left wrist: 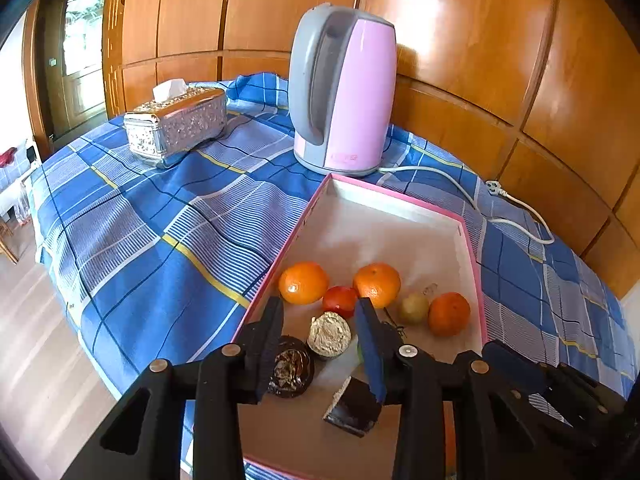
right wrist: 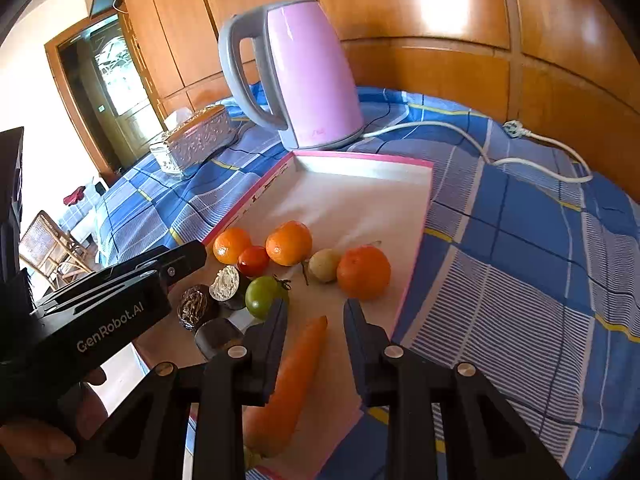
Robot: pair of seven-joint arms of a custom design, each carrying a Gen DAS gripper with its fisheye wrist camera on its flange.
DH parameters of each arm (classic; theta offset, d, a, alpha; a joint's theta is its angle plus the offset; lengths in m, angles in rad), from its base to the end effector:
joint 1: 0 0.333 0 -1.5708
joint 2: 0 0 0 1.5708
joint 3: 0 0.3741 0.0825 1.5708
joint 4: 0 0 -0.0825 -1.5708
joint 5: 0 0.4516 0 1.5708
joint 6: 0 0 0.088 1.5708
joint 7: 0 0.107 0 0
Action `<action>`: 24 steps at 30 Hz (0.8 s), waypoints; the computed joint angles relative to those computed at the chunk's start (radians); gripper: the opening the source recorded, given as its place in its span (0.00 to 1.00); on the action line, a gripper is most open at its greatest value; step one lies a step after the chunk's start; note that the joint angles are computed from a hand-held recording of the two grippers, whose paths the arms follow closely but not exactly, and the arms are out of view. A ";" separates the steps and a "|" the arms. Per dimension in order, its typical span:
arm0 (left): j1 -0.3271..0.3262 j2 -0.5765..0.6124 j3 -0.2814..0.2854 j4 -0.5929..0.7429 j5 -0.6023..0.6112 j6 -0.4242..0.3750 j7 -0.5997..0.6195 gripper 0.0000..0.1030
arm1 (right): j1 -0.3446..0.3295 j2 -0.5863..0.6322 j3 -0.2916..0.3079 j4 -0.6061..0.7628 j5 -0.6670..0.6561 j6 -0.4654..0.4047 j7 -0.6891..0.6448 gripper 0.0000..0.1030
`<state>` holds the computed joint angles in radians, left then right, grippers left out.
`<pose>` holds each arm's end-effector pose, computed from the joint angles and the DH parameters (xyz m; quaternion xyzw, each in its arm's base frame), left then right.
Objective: Organize fruits
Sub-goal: 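Open the left tool to drop the orange while the right tool releases the yellow fruit in the tray, then withdraw both tools from the tray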
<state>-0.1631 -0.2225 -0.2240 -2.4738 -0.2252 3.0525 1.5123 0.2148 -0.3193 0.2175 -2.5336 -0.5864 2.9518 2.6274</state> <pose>0.5035 -0.1911 0.4811 -0.6086 0.6919 -0.3432 0.1821 0.4401 0.2482 0.4739 -0.6302 0.6771 -0.1977 0.3246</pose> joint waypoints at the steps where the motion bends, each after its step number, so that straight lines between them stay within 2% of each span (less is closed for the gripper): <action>1: 0.000 -0.005 -0.001 -0.005 0.002 0.004 0.000 0.41 | -0.012 -0.009 0.013 -0.004 -0.013 -0.004 0.018 0.31; 5: 0.019 -0.029 -0.020 -0.027 0.028 0.015 -0.018 0.53 | -0.044 -0.042 0.052 -0.020 -0.060 -0.022 0.083 0.32; 9: 0.038 -0.065 -0.043 -0.062 0.051 0.033 -0.043 0.58 | -0.080 -0.084 0.095 -0.036 -0.127 -0.058 0.178 0.37; 12: 0.045 -0.088 -0.056 -0.089 0.062 0.039 -0.051 0.61 | -0.086 -0.113 0.106 -0.050 -0.155 -0.080 0.239 0.38; 18: 0.045 -0.132 -0.073 -0.141 0.068 0.063 -0.058 0.71 | -0.071 -0.152 0.110 -0.072 -0.194 -0.149 0.308 0.38; 20: 0.058 -0.144 -0.092 -0.153 0.075 0.073 -0.065 0.77 | -0.062 -0.160 0.108 -0.077 -0.205 -0.167 0.322 0.38; 24: 0.058 -0.156 -0.108 -0.164 0.084 0.095 -0.058 0.79 | -0.037 -0.170 0.094 -0.087 -0.208 -0.187 0.329 0.38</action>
